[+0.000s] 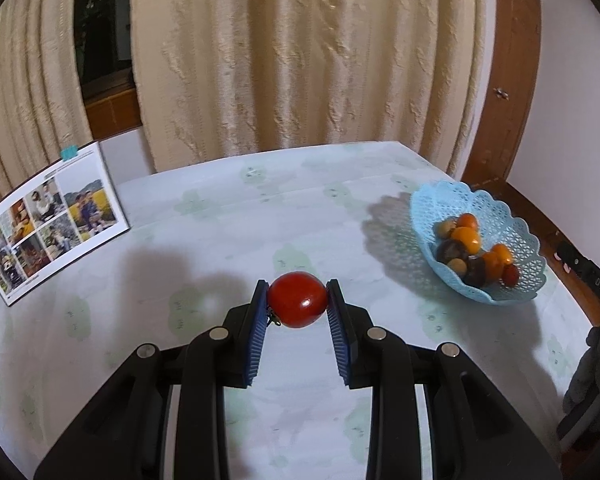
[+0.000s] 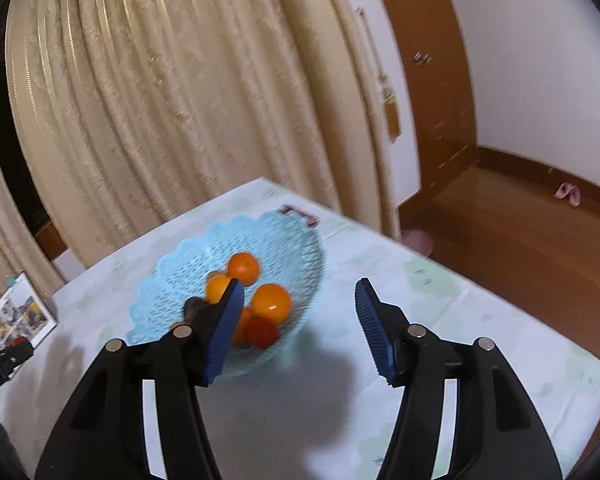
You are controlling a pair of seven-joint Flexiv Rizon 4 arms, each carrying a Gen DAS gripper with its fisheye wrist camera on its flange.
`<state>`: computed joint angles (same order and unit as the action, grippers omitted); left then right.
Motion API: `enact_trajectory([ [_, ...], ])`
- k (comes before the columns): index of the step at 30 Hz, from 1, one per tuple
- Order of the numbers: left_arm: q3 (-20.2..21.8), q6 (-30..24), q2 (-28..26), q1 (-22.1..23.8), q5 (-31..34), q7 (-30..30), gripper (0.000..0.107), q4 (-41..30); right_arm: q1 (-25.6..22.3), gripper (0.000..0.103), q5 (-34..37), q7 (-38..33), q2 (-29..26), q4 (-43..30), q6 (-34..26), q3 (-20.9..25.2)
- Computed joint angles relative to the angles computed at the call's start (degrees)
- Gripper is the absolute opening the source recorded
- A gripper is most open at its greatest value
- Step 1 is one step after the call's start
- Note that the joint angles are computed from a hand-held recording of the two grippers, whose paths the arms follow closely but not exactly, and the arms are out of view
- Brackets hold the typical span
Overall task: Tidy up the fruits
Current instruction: 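Carry the tomato into the basket and open the right tool while the left tool carries its tomato over, then lower the tomato into the basket and open the left tool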
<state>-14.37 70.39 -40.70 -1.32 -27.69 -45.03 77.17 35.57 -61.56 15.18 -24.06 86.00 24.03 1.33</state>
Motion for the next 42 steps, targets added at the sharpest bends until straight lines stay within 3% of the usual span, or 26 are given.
enact_trajectory([
  [5, -0.8, -0.4, 0.3, -1.6, 0.9, 1.0, 0.030, 0.4, 2.0, 0.067, -2.8, 2.5, 0.6, 1.8, -6.9, -0.1],
  [8, -1.8, -0.8, 0.3, -2.5, 0.9, 2.2, 0.030, 0.5, 1.7, 0.067, -3.6, 5.4, 1.4, 3.4, -8.0, 0.4],
  [26, -3.0, -10.7, -4.0, -9.0, 0.1, 4.6, 0.030, -6.0, -0.8, 0.068, -5.4, 12.7, 3.5, 7.0, -5.0, 2.2],
  [31, -3.0, -11.2, -4.6, -9.9, -0.2, 5.3, 0.030, -6.5, -1.1, 0.068, -5.8, 13.2, 3.8, 7.5, -4.2, 2.3],
  [33, -2.8, -11.0, -4.9, -10.1, -0.4, 5.2, 0.040, -6.7, -1.2, 0.068, -5.9, 13.4, 3.8, 7.6, -3.9, 2.3],
  [34, -2.7, -10.6, -5.0, -10.3, -0.5, 4.8, 0.058, -6.8, -1.2, 0.073, -5.9, 13.5, 3.8, 7.6, -3.8, 2.3],
  [35, -2.8, -9.5, -4.9, -10.2, -0.7, 4.7, 0.067, -6.4, -1.2, 0.076, -6.1, 13.7, 3.8, 7.6, -3.7, 2.3],
  [37, -2.9, -8.1, -5.0, -10.2, -0.8, 4.7, 0.069, -6.2, -1.1, 0.077, -6.5, 14.1, 3.8, 7.7, -3.9, 2.3],
  [40, -2.8, -5.0, -5.1, -10.2, -0.6, 4.3, 0.089, -5.9, -1.2, 0.078, -6.6, 14.0, 3.7, 7.6, -3.4, 2.3],
  [42, -2.9, -1.6, -5.1, -10.2, -0.1, 4.4, 0.090, -5.1, -1.4, 0.084, -6.6, 14.1, 3.8, 7.8, -3.0, 2.3],
])
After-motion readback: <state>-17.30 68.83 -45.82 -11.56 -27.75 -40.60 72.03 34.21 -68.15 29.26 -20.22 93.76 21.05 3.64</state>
